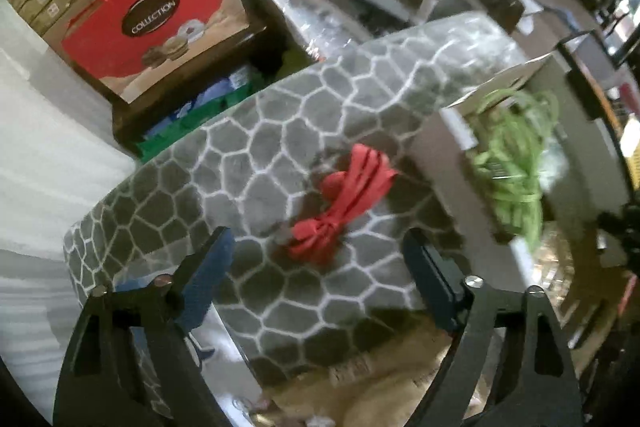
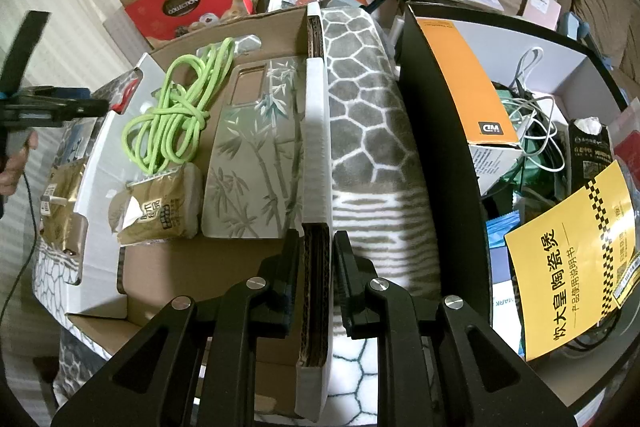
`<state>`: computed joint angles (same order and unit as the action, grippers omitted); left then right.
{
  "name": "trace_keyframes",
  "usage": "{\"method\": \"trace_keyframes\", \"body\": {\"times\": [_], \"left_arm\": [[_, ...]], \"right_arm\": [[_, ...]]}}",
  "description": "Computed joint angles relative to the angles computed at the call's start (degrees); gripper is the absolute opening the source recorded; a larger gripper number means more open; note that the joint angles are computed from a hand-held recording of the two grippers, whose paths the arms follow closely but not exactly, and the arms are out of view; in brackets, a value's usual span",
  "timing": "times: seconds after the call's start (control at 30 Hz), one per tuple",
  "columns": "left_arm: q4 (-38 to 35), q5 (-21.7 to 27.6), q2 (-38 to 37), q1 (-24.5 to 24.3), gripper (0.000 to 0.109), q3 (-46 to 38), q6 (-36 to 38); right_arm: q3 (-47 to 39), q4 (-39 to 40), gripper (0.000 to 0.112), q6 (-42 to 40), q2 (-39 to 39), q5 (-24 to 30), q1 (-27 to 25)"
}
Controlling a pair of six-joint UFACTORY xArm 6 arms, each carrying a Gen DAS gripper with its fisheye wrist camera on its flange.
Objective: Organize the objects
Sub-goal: 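Move the left tool over the red ribbon on the cushion, then close the left tool on the red ribbon, then carry the red ribbon into the box beside the green cable and release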
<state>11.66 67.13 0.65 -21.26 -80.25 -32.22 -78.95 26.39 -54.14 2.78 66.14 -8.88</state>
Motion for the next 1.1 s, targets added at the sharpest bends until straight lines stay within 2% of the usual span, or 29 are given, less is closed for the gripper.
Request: {"method": "trace_keyframes", "body": {"times": [0.1,0.17,0.2,0.27,0.47,0.8,0.93,1.0,1.1], "left_arm": [[1.6,1.1,2.0,-0.3,0.075,-1.0,0.5],[2.5,2.1,3.2,-0.7,0.063,-1.8,1.4],[2.7,2.4,3.8,-0.8,0.060,-2.2,2.0],[1.8,2.5,4.6,-1.0,0.041,-2.7,3.2],[0.7,0.8,3.6,-0.9,0.024,-1.5,2.8],[-1.2,-1.3,-0.6,-0.4,0.022,-1.3,-1.6],[-7.4,-4.6,-2.3,-0.5,0.021,-2.1,-0.6],[-7.6,-3.8,-1.3,-1.6,0.021,-4.6,-0.5],[-4.2,0.6,2.1,-3.6,0.021,-10.6,-1.8]], "right_arm": [[0.0,-0.3,0.018,0.0,0.0,0.1,0.0],[0.0,-0.4,0.018,0.0,0.0,0.1,0.0],[0.0,-0.5,0.018,0.0,0.0,0.1,0.0],[0.0,-0.7,0.018,0.1,0.0,0.1,0.1],[0.3,-0.9,0.018,0.3,-0.1,0.1,0.2],[0.0,-0.8,0.018,0.4,0.1,0.1,0.3],[-0.2,-0.7,0.018,0.5,0.3,0.3,0.3],[-0.4,-0.8,0.018,0.7,0.3,0.3,0.4],[-0.2,-1.0,0.018,0.9,0.1,0.0,0.6]]}}
